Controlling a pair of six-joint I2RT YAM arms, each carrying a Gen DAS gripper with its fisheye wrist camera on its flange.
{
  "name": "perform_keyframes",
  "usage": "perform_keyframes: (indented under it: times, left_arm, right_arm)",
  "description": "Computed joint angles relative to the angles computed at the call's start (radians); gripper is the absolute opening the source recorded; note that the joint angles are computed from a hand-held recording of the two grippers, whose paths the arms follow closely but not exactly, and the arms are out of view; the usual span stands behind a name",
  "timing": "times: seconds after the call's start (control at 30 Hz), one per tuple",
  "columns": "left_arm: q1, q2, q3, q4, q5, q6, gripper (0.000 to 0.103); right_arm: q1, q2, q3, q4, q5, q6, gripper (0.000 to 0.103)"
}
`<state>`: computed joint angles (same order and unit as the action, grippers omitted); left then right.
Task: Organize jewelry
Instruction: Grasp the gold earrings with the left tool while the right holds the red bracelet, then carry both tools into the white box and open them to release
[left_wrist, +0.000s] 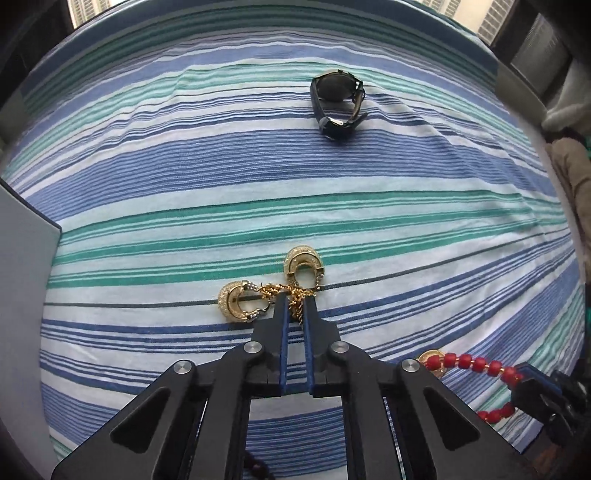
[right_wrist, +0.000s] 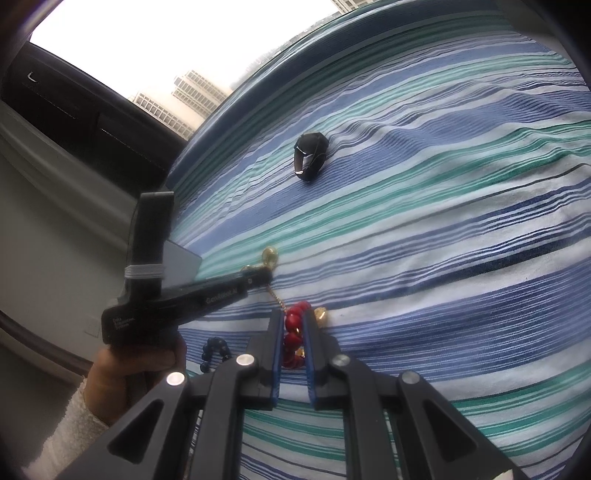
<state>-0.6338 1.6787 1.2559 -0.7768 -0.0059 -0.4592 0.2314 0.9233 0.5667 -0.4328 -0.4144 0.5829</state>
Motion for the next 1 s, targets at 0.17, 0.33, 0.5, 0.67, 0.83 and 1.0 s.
perform_keyframes:
  times: [0.17, 0.33, 0.5, 0.67, 0.83, 1.0]
  left_arm:
    - [0.101, -0.196, -0.123, 0.083, 0.221, -0.029, 0.001]
    - [0.127, -0.323, -0.127, 0.082, 0.369, -0.055, 0.001]
    - [0.123, -0.393, -0.11, 0.097, 0.455, -0.096, 0.0]
    - [0.104, -0.446, -0.095, 0.097, 0.496, -0.131, 0.0]
    - [0.114, -0.554, -0.092, 0.026, 0.489, -0.115, 0.0]
    - [0.206, -0.659, -0.049, -0.127, 0.497, -0.05, 0.0]
  right_arm:
    - [0.004, -0.013, -0.005, 0.004, -0.005, 0.01, 0.011]
    - [0.014, -0.015, 0.011, -0.008, 0.004, 0.007, 0.011]
    - [0.059, -0.003, 0.044, -0.02, 0.039, 0.021, 0.011]
    - [0.118, 0.009, 0.084, -0.043, 0.087, 0.037, 0.011]
    - [0.167, 0.007, 0.122, -0.072, 0.126, 0.051, 0.011]
    - [0.226, -0.004, 0.185, -0.123, 0.174, 0.054, 0.011]
